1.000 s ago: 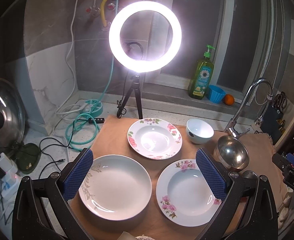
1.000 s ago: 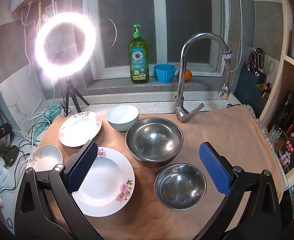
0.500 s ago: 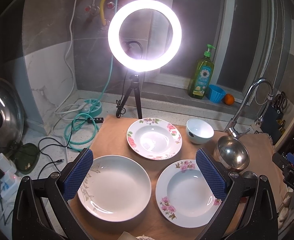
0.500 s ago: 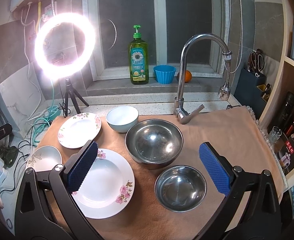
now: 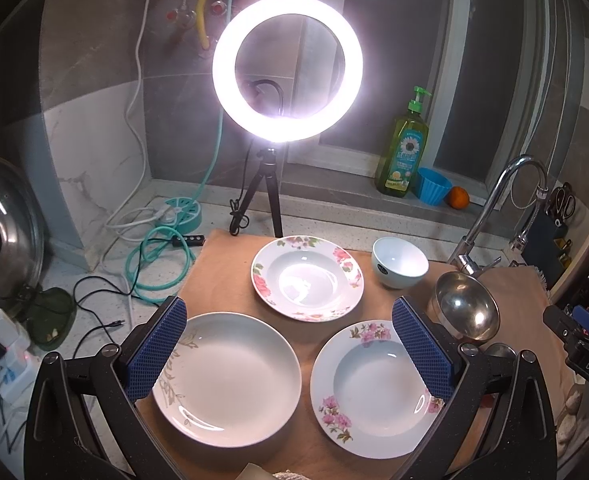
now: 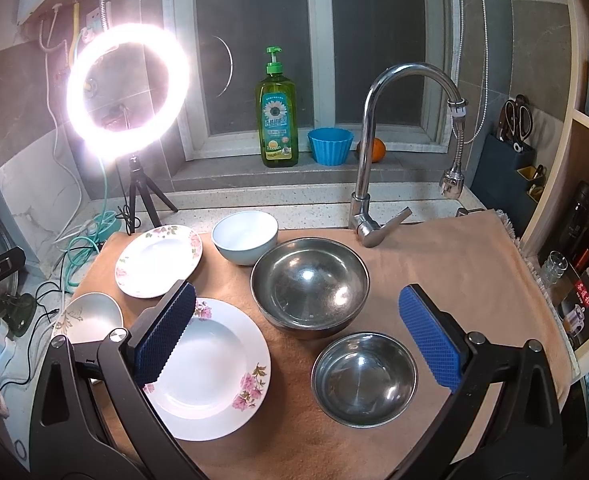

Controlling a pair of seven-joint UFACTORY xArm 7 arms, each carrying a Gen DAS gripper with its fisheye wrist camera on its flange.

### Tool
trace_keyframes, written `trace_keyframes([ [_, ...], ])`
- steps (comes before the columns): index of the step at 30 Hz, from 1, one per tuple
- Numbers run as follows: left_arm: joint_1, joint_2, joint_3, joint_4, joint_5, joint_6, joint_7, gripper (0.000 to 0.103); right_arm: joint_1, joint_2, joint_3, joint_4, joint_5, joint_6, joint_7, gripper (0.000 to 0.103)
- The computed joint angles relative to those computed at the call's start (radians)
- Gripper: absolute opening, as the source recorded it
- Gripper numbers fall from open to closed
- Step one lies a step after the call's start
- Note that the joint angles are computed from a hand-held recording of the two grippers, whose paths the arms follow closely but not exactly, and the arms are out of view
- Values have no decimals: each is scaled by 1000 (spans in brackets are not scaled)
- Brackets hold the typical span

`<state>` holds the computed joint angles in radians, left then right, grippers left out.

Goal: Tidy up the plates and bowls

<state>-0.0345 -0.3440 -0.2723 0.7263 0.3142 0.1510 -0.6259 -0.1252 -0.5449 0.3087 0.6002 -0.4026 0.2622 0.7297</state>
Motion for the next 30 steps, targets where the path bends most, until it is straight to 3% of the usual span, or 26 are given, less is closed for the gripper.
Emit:
trace_keyframes([
  [15,7,40,-9,18,20,-13,-18,102,-5,25,5,13,-16,3,16,103],
  [30,-104,83,101,30,-115,15,127,102,16,65,-26,5,-5,-31,2,103],
])
